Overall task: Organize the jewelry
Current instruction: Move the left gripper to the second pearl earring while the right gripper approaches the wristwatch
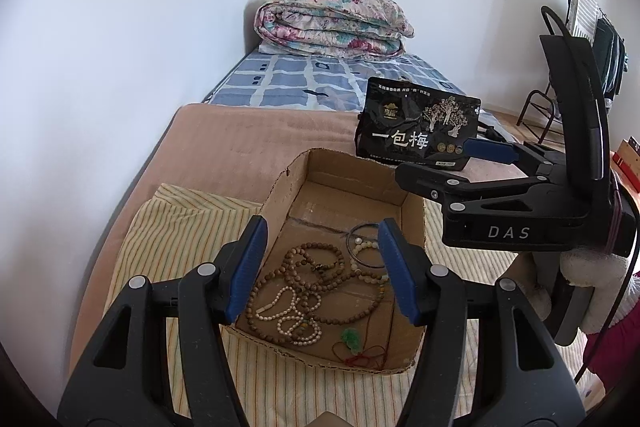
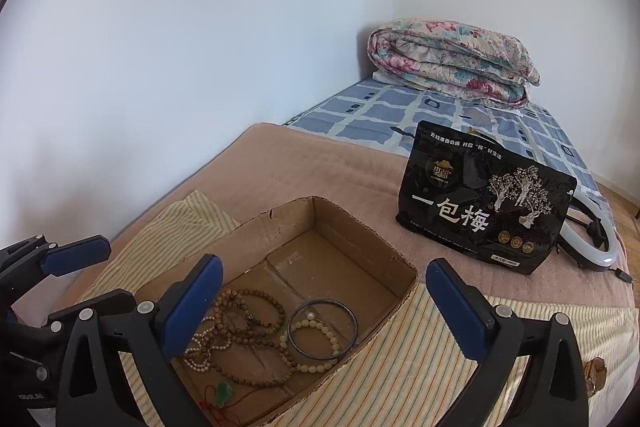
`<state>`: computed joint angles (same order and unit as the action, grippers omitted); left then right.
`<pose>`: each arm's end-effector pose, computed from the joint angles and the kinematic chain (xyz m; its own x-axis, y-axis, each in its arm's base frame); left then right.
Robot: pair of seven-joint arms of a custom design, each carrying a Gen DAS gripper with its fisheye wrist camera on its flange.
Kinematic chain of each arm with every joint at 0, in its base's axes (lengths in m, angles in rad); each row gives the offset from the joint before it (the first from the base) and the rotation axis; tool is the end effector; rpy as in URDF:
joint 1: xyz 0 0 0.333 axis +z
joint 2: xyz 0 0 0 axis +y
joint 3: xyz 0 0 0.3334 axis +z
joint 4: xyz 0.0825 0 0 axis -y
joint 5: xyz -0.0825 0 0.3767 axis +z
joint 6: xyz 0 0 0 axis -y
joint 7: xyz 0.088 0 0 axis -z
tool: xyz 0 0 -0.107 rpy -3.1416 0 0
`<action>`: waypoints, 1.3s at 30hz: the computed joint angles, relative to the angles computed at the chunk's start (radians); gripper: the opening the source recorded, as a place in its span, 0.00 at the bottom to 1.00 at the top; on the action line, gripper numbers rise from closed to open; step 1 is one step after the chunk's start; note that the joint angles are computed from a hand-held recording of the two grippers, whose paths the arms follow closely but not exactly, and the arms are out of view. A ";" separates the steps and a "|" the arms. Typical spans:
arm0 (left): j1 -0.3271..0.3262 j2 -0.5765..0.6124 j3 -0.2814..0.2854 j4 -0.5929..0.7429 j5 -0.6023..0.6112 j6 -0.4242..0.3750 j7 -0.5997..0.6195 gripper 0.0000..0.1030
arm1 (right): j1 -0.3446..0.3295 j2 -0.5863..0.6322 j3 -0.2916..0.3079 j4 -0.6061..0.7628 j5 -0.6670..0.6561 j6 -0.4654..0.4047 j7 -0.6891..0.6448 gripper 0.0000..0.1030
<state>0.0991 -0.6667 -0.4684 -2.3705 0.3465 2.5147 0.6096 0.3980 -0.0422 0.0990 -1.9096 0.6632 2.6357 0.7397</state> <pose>0.3584 -0.1966 0.6329 0.3034 -0.9469 0.1063 -0.5585 -0.2671 -0.7853 0.5245 0.2682 0.6174 0.7680 -0.6404 -0.0107 -0.4050 -0.4726 -0.7827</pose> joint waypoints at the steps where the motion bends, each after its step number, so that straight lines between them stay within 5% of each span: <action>1: -0.003 0.003 0.001 0.004 0.000 -0.001 -0.001 0.57 | -0.001 -0.002 -0.002 0.000 0.006 -0.001 -0.004 1.00; 25: -0.038 0.157 -0.105 0.196 0.156 -0.030 -0.124 0.57 | -0.078 -0.113 -0.127 -0.058 0.113 -0.073 -0.138 1.00; 39: -0.199 0.415 -0.106 0.372 0.282 -0.061 -0.167 0.58 | -0.214 -0.100 -0.218 -0.054 0.111 -0.073 -0.214 1.00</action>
<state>-0.0999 -0.2521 -0.5740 -1.9983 0.6290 2.4535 0.4422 0.1841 -0.1420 -0.1194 -1.9632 0.7737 2.5623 0.5254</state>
